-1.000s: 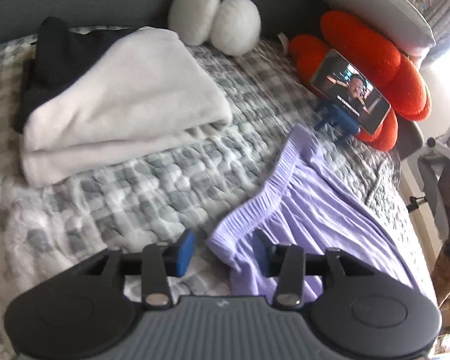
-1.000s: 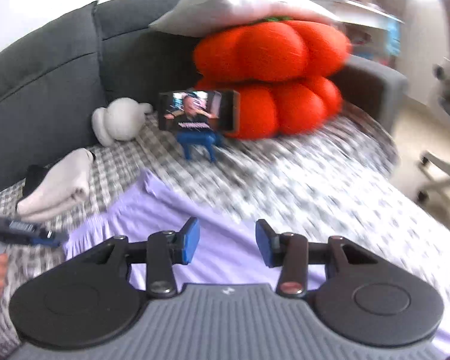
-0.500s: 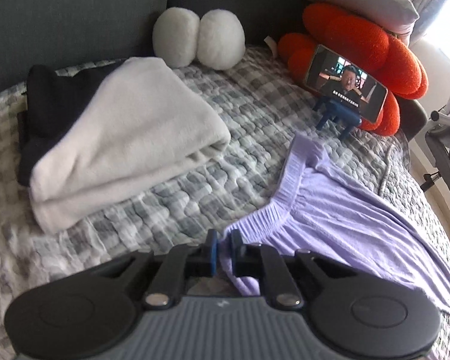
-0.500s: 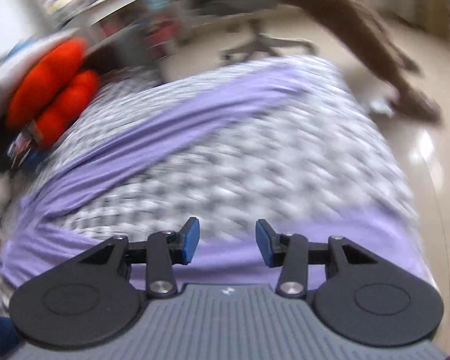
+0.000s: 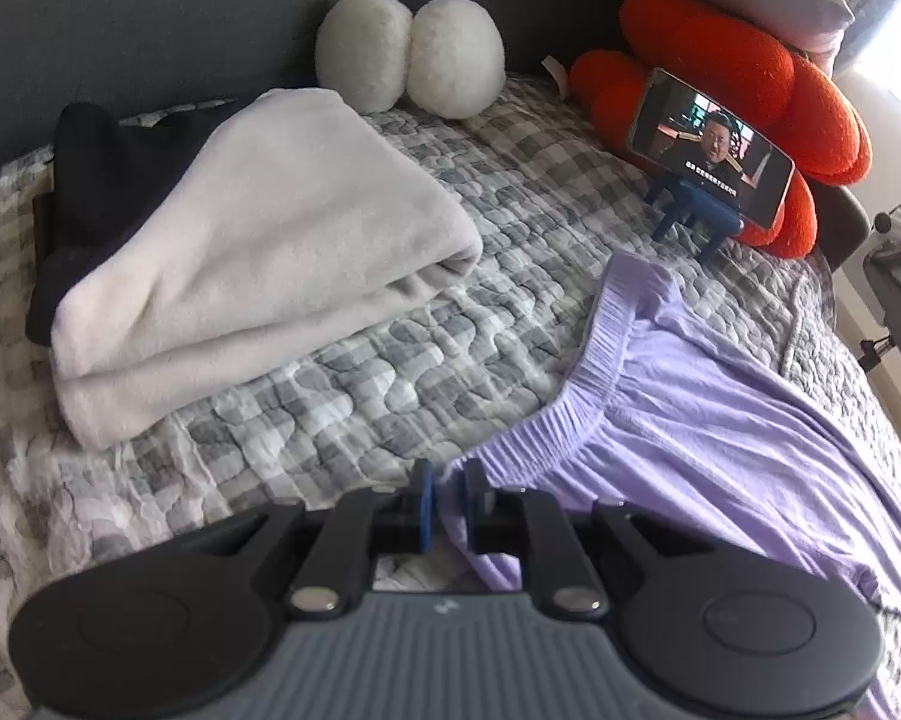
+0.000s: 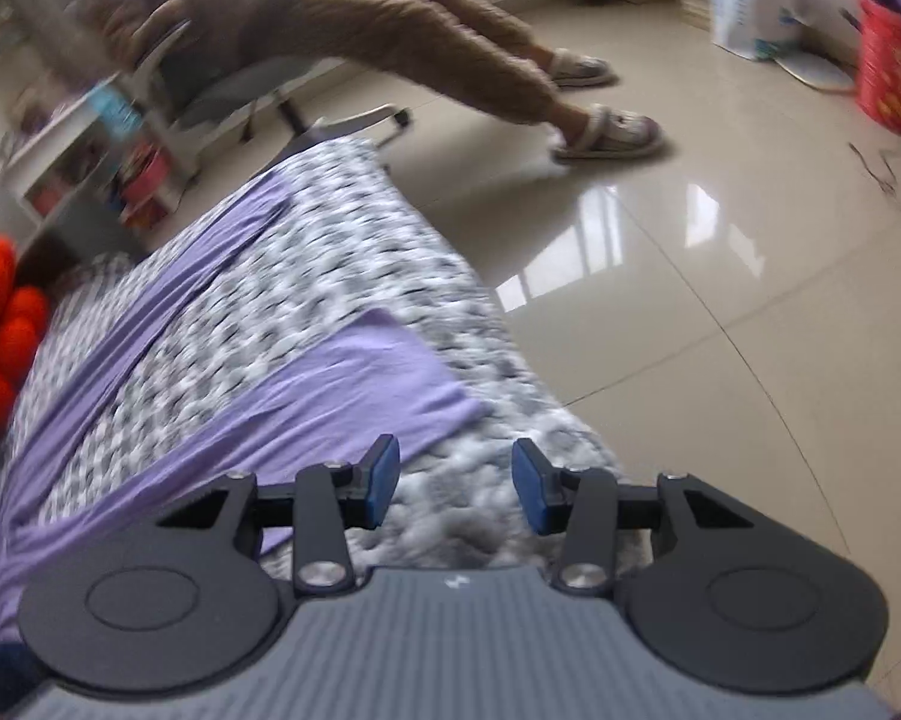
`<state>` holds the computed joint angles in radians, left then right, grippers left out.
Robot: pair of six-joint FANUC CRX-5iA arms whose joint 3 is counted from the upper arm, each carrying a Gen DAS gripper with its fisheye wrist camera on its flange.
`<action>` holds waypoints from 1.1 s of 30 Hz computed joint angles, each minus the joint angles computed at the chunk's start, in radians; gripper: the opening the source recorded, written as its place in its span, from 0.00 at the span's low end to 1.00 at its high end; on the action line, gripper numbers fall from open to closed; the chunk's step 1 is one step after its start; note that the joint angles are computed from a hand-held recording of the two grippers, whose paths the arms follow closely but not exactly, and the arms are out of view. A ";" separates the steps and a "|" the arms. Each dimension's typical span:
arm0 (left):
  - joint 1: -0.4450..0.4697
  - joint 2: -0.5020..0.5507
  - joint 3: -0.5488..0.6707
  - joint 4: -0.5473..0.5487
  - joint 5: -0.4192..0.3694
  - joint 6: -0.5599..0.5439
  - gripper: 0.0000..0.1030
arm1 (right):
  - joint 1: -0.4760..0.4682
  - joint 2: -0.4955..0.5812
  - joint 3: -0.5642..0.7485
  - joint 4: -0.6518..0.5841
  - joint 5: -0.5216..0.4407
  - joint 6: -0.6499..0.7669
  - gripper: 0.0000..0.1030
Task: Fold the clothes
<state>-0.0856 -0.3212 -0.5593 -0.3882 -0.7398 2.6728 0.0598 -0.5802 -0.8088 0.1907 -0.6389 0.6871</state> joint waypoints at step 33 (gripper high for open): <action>0.062 -0.120 -0.092 0.162 0.064 -0.108 0.16 | -0.018 0.030 -0.141 0.340 0.242 -0.287 0.01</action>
<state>-0.0232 -0.4409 -0.6518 -0.2267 -0.6753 2.5652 0.0415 -0.5498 -0.9502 0.5311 -0.3970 0.4002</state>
